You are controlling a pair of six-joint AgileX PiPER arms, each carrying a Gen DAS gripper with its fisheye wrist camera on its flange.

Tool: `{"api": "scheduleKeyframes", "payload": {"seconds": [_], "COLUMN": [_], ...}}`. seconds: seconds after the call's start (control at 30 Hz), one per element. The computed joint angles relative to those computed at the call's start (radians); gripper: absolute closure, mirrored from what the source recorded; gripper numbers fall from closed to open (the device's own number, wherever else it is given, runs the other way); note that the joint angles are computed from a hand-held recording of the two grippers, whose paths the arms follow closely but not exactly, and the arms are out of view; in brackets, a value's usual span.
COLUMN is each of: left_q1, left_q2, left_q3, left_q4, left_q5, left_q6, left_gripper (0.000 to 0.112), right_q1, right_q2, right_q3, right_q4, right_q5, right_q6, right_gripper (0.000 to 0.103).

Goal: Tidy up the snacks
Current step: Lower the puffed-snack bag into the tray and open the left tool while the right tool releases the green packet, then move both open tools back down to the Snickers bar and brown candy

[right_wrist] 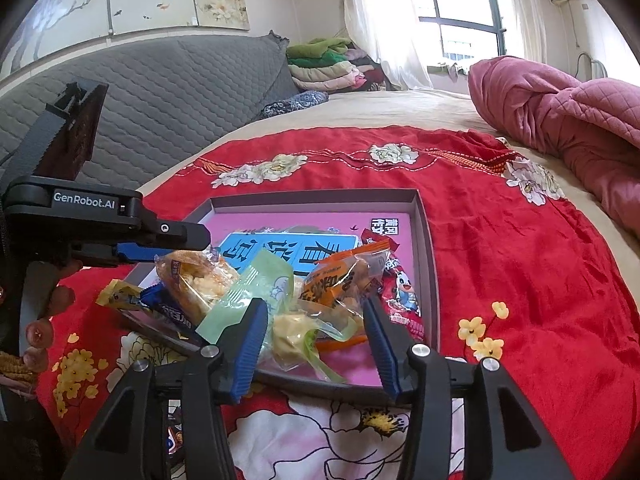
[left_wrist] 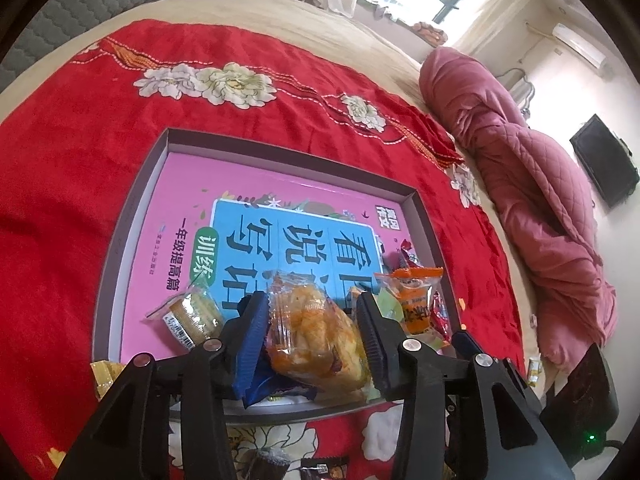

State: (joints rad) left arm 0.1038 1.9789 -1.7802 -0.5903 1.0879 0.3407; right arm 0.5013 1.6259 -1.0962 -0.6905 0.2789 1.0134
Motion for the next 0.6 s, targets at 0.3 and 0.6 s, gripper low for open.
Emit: {"api": "scheduleKeyframes", "payload": {"seconds": [0.3, 0.6], "left_q1": [-0.002, 0.002], "left_q2": [-0.033, -0.057], "left_q3": [0.013, 0.014], "left_q4": [0.017, 0.013], "left_q5": [0.011, 0.019], "left_q6": [0.01, 0.022], "left_gripper": [0.058, 0.05], "right_q1": [-0.001, 0.003], "right_q2": [-0.008, -0.027], "right_q3": [0.009, 0.026], "right_q4": [-0.002, -0.052], "right_q5": [-0.005, -0.01], "right_q6": [0.014, 0.072], "right_gripper": [0.047, 0.043]}}
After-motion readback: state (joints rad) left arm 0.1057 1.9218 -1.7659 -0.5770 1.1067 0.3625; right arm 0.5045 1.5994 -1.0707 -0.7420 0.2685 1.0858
